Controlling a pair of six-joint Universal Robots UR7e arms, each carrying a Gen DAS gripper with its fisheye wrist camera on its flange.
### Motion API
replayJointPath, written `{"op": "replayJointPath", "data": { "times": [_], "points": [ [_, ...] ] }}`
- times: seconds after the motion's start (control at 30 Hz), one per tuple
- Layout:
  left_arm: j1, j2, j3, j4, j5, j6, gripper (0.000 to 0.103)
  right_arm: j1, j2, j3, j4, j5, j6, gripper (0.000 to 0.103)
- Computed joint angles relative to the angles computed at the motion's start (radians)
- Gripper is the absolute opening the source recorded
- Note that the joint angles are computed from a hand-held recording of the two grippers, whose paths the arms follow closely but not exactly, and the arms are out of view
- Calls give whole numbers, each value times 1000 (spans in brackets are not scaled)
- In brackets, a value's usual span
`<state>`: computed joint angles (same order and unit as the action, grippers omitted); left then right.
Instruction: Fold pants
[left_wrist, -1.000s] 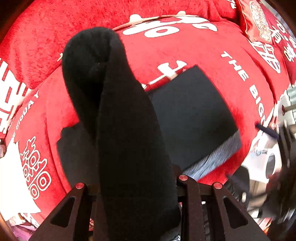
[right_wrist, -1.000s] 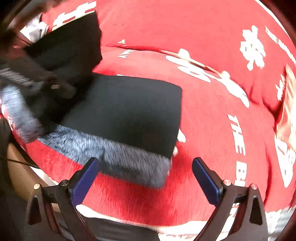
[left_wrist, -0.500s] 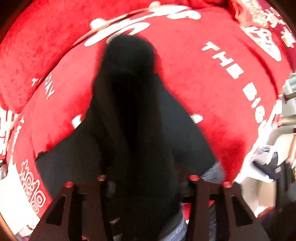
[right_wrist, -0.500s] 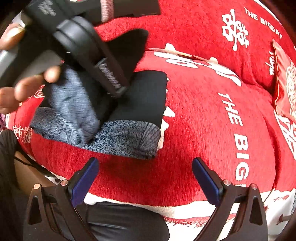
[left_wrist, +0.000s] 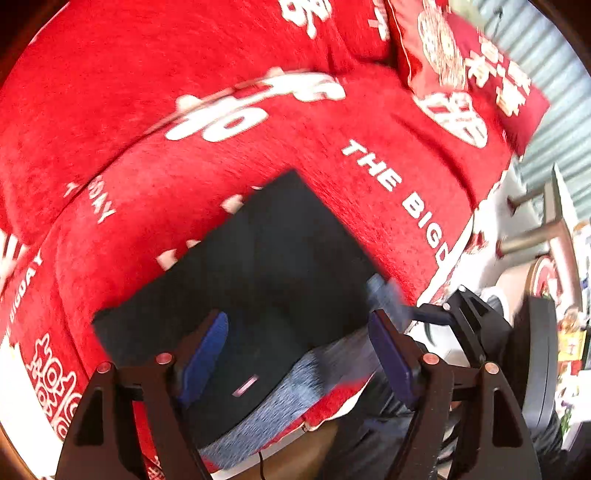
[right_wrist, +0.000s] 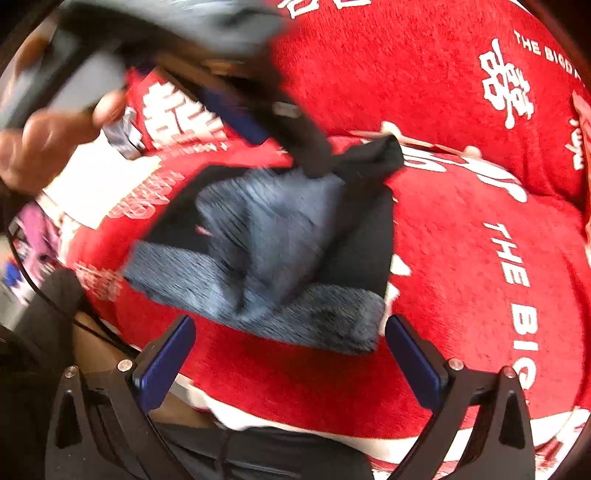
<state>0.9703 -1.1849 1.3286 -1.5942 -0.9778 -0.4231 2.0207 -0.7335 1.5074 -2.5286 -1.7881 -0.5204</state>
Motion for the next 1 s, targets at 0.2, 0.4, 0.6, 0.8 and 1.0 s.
{"op": "replayJointPath", "data": {
  "times": [0.2,0.4,0.6,0.8,1.0],
  "points": [
    [7,-153,136,-109,7,-11,94,-12,12,-33,30,11,62,103],
    [56,-202,260,-7,224,-201,94,-47,58,-90,-4,39,172,103],
    [121,-260,346,-141,156,-298,94,-57,112,-191,132,17,332,27],
    [130,-277,386,-203,182,-303,94,-47,63,-128,47,22,396,24],
    [122,-278,399,-214,222,-303,94,-42,111,-182,69,-98,420,57]
  ]
}}
